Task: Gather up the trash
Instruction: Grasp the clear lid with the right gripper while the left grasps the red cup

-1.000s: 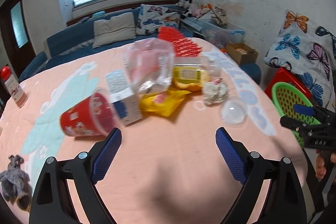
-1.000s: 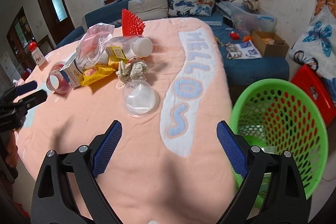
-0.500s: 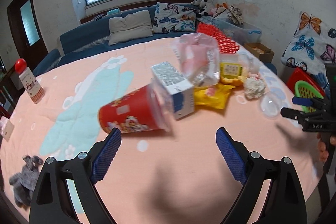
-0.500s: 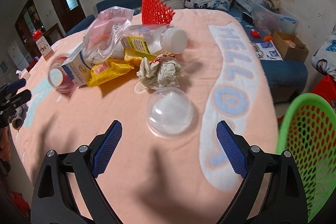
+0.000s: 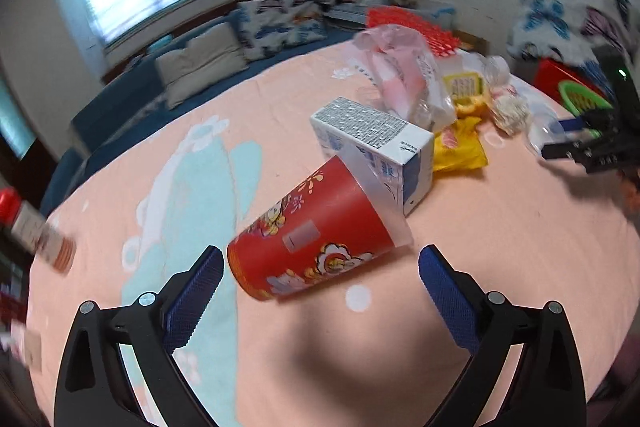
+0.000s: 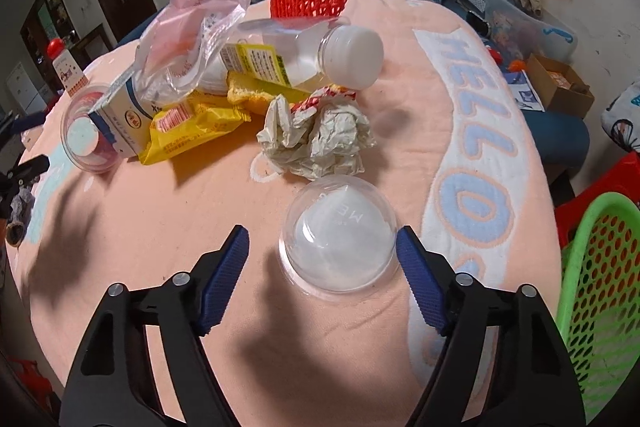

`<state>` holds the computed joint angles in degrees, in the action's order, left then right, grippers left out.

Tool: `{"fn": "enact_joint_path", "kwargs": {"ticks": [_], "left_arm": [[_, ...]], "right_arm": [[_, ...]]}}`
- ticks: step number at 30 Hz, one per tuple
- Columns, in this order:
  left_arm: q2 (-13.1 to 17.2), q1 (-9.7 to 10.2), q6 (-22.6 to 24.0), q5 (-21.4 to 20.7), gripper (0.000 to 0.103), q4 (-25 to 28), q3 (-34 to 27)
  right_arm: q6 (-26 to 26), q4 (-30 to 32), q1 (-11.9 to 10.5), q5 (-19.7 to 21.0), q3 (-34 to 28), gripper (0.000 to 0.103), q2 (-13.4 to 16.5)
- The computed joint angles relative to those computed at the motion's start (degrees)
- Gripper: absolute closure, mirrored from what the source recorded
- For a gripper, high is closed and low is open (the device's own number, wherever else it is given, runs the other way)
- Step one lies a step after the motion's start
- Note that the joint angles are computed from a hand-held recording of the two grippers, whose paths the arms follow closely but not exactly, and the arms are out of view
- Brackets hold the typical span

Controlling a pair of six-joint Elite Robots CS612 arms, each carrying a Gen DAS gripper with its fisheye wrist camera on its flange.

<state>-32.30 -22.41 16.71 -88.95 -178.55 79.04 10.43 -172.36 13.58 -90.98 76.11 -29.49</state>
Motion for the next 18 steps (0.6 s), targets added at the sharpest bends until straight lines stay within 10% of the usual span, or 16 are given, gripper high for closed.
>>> {"fn": "enact_joint_path", "kwargs": {"ticks": [18], "left_arm": [[5.2,1.78,22.9,-7.9,0.007,13.7,-11.0]], "right_arm": [[1.8,3.1,0.9,-3.0,-1.9,0.025,0.5]]}}
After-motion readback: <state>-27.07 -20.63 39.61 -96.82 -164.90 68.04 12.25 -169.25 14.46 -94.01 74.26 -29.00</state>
